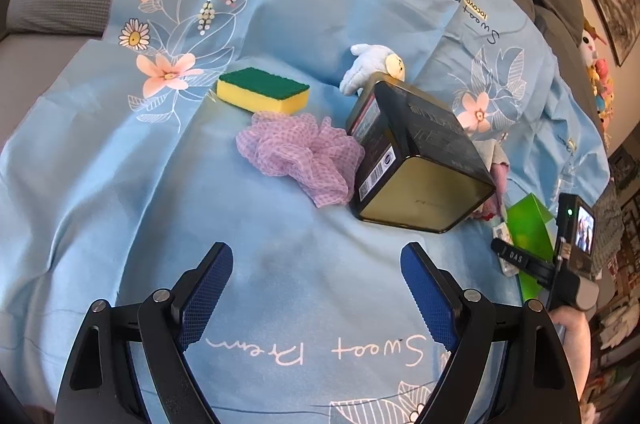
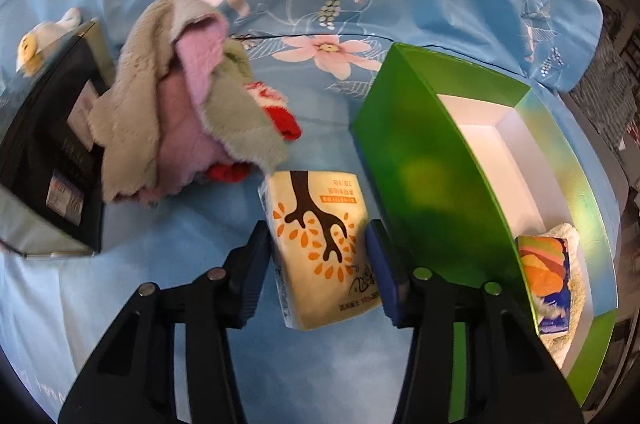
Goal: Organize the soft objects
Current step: 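Grasp the white tree-print tissue pack with the right gripper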
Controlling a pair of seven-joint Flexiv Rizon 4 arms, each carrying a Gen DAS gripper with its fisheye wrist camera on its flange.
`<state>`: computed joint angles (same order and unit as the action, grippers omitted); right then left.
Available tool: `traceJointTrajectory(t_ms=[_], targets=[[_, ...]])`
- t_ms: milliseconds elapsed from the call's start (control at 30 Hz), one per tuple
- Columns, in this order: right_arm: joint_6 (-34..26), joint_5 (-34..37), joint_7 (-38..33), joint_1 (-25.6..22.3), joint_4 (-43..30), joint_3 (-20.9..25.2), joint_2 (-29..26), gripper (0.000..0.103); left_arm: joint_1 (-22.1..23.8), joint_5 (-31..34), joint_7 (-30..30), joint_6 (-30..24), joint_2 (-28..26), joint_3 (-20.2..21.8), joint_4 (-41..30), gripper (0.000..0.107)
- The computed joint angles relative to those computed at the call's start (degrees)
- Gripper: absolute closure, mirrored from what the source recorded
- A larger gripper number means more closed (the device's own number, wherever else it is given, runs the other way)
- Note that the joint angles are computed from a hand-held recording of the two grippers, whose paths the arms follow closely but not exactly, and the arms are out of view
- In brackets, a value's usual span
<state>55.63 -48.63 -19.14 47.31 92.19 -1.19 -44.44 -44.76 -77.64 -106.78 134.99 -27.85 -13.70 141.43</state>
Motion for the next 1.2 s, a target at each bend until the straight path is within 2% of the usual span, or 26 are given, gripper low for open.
traceJointTrajectory(t_ms=[167, 300, 467, 633, 700, 767, 800, 900, 933, 1067, 1133, 1200], targets=[[4.21, 0.5, -1.25, -0.23, 2.97, 2.0, 1.63, 0.056, 0.08, 0.95, -0.32, 0.02, 0.12, 0.22, 0.28, 0.02], [7.09, 3.62, -5.34, -0.38, 3.94, 5.1, 2.15, 0.056, -0.22, -0.66, 1.18, -0.04, 0.07, 0.02, -0.24, 0.02], [11.39, 7.3, -8.69, 0.75, 4.99, 6.83, 2.33, 0.056, -0.05, -0.75, 1.22, -0.11, 0.12, -0.14, -0.23, 0.02], [13.87, 13.83, -16.54, -0.13, 3.68, 11.04, 1.38, 0.053, 0.05, -0.89, 0.8, -0.2, 0.06, -0.26, -0.13, 0.02], [16.38, 17.87, -19.35, -1.9, 2.9, 13.69, 0.65, 0.053, 0.09, -0.56, 0.47, -0.28, -0.02, -0.23, -0.09, 0.02], [18.37, 20.31, -19.77, -1.7, 3.19, 13.88, 0.99, 0.054, 0.29, 0.19, 0.21, -0.63, -0.11, -0.12, -0.14, 0.02], [20.29, 20.77, -19.34, -0.88, 3.94, 12.72, 1.5, 0.05, 0.39, 0.72, 0.07, -0.84, -0.2, -0.04, -0.23, 0.02], [26.03, 22.0, -18.2, 0.84, 6.09, 9.79, 2.63, 0.036, 0.82, 3.59, -0.69, -1.68, -0.71, 0.43, -0.79, 0.02], [27.36, 22.8, -18.23, 0.58, 6.33, 9.79, 2.63, 0.036, 1.05, 5.05, -0.93, -2.15, -1.02, 0.63, -1.15, 0.02], [28.76, 27.23, -20.0, -3.09, 5.7, 13.79, 1.58, 0.036, 1.87, 11.21, -2.25, -4.61, -2.08, 1.73, -2.69, 0.02], [28.37, 28.9, -20.8, -4.03, 5.22, 15.04, 1.15, 0.035, 2.74, 16.0, -4.17, -5.91, -2.73, 2.36, -3.41, 0.02], [28.76, 30.87, -22.61, -6.21, 4.47, 18.15, 0.15, 0.035, 5.21, 24.0, -8.01, -7.08, -3.47, 2.51, -3.78, 0.02]])
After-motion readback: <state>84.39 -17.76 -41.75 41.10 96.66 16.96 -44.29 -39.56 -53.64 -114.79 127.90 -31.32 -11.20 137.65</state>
